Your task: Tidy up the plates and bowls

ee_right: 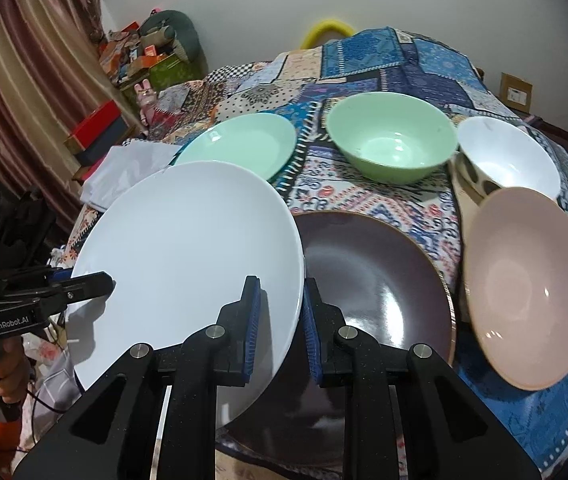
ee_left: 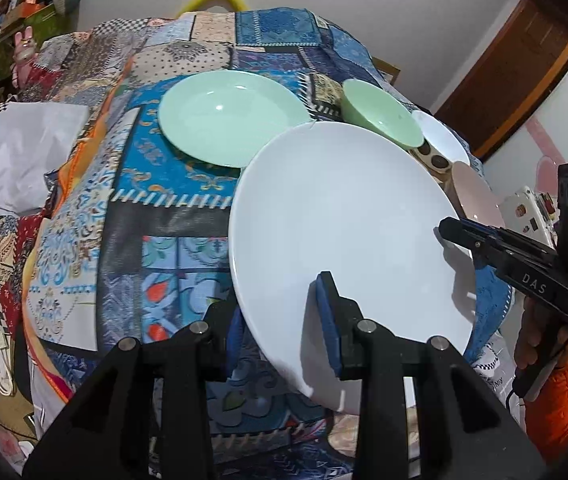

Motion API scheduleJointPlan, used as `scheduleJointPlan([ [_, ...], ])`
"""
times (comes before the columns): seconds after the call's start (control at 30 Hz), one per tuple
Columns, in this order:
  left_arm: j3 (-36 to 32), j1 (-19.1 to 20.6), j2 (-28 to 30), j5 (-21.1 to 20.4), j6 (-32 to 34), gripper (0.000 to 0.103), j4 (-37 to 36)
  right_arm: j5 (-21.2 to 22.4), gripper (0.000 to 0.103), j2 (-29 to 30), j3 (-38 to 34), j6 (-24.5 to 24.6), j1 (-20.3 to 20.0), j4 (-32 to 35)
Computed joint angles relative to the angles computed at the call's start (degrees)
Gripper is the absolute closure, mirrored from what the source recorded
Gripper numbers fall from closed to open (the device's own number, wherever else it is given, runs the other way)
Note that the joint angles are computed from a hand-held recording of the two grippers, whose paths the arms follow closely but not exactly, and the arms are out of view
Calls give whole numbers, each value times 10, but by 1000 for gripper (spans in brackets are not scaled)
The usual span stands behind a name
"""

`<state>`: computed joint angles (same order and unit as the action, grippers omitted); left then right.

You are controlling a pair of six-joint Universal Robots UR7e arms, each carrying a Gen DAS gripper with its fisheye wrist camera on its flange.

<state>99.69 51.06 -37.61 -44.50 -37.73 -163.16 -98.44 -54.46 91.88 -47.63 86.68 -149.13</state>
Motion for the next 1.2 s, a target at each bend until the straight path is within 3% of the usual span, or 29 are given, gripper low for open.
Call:
scheduleJointPlan([
  [0.73, -118, 10, 78, -42, 29, 69, 78, 10, 84, -19, -12, 31, -47, 14],
  [1.2, -157, 20, 100, -47, 32, 69, 109, 8, 84, -18, -21, 45, -58, 29],
])
